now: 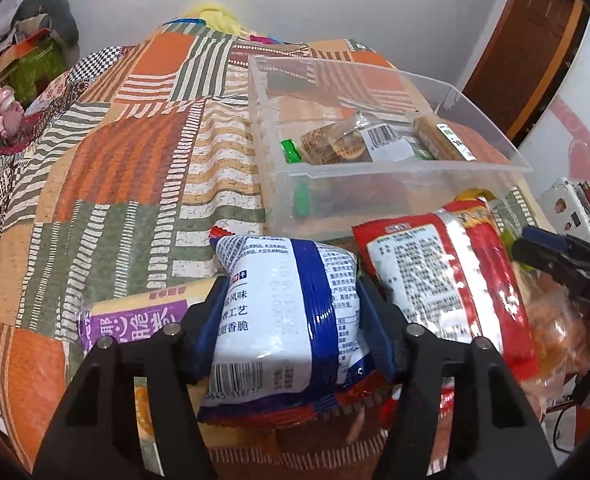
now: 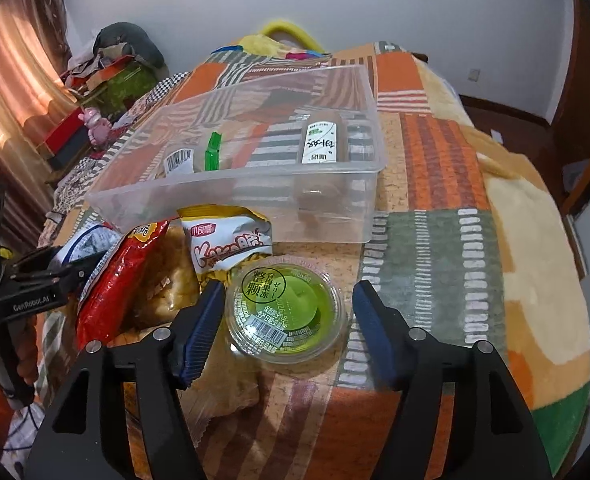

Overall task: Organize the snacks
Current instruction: 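Grasp the green jelly cup with the right tool while the left grasps the chip bag, then lower the jelly cup into the box with the right tool while the left releases the chip bag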

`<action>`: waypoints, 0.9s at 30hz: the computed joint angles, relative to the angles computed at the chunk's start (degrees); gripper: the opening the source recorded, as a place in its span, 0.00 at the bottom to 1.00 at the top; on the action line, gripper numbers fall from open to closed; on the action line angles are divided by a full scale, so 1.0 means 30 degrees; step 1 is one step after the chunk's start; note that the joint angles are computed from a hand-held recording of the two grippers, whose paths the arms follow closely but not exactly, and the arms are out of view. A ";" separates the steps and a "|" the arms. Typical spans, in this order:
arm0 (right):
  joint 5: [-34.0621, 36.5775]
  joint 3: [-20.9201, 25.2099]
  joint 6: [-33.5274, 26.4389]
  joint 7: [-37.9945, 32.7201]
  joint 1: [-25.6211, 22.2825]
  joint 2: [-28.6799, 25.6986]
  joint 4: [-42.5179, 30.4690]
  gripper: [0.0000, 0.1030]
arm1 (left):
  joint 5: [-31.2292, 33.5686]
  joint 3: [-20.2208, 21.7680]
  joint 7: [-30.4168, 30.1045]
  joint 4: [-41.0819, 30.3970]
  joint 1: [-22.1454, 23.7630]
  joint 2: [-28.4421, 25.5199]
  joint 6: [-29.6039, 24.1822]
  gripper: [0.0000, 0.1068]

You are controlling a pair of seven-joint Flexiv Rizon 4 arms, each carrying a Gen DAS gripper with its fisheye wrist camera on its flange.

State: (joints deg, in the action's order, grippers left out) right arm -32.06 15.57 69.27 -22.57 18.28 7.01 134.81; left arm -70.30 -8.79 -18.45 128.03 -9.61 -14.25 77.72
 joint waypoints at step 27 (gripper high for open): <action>-0.3120 0.0502 0.0291 0.1710 -0.1575 0.1786 -0.0022 0.55 | -0.5870 0.1179 0.4387 -0.0416 -0.2108 0.2957 -0.0079 0.56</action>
